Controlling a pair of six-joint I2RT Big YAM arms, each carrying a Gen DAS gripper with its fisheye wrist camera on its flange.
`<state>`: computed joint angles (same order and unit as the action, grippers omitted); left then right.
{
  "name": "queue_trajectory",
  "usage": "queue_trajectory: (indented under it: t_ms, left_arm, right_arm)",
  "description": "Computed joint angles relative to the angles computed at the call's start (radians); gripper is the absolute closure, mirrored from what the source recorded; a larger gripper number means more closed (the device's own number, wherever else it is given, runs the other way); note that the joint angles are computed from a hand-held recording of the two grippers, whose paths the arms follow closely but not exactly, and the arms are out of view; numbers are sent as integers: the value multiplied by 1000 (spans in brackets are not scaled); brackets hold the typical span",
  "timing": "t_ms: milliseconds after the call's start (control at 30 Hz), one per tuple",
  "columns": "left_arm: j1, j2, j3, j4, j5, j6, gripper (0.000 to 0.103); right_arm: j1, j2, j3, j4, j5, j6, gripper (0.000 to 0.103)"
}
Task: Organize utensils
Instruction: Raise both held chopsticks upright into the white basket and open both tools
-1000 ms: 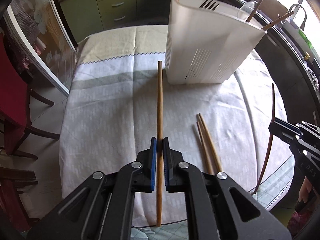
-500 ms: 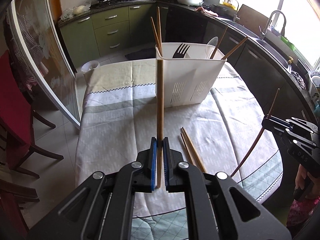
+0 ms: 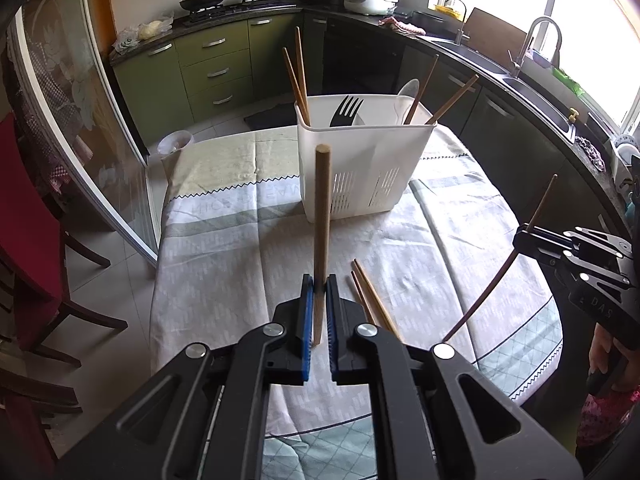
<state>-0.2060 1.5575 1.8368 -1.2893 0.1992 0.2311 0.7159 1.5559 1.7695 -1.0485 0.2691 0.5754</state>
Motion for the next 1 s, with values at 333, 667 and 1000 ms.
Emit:
queue_trajectory:
  t_ms: [333, 667, 1000]
  left_arm:
    - [-3, 7, 40, 0, 23, -6, 97]
    - [-15, 51, 273, -30, 78, -27, 97]
    - [-39, 236, 659, 11, 78, -120, 97]
  right_arm:
    - [5, 19, 74, -23, 21, -30, 96]
    - [-7, 71, 288, -71, 74, -94, 96]
    - [-57, 268, 724, -114, 164, -191, 96]
